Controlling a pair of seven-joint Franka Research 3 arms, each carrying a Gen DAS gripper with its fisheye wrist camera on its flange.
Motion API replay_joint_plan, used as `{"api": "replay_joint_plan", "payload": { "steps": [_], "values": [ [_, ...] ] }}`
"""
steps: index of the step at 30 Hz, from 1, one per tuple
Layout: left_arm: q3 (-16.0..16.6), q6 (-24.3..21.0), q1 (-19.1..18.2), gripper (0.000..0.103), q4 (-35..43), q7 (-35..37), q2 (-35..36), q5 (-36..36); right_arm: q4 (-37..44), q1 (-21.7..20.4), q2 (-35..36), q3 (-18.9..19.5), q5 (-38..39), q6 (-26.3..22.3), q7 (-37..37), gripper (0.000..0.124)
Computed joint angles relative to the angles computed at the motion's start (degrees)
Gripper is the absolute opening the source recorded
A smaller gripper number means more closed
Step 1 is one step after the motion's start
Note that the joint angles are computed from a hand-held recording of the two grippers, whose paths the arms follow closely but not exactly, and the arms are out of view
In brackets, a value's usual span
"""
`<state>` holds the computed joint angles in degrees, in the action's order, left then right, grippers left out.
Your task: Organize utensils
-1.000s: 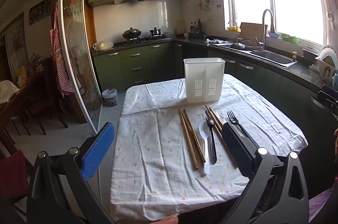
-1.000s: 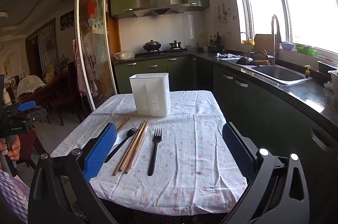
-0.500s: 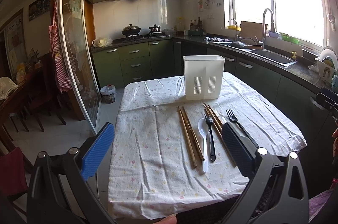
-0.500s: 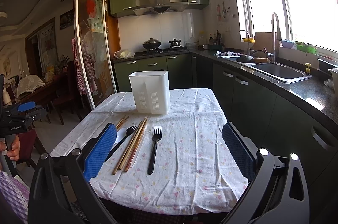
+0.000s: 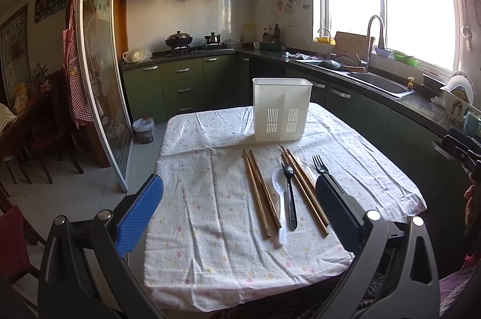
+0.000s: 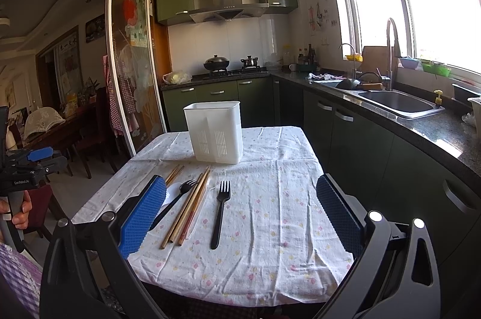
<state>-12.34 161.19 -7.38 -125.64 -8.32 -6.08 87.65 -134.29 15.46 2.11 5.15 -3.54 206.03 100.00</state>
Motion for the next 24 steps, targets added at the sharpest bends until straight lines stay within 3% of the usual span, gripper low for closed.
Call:
{"api": "replay_joint_plan", "payload": {
  "steps": [11,12,24],
  "values": [
    [0.19,0.25,-0.10,0.096,0.13,-3.49,0.60,2.78,0.03,-0.08,0.04,0.04,-0.19,0.02,0.18,0.099],
    [0.19,0.07,-0.33,0.096,0.06,-1.03,-0.20,0.14,0.03,-0.08,0.04,0.04,-0.19,0.02,0.18,0.099],
    [-0.02,0.09,-0.08,0.096,0.25,-0.71,0.03,-0.07,0.05,-0.01,0.07,0.06,0.12,-0.05,-0.06,0.099]
  ]
}}
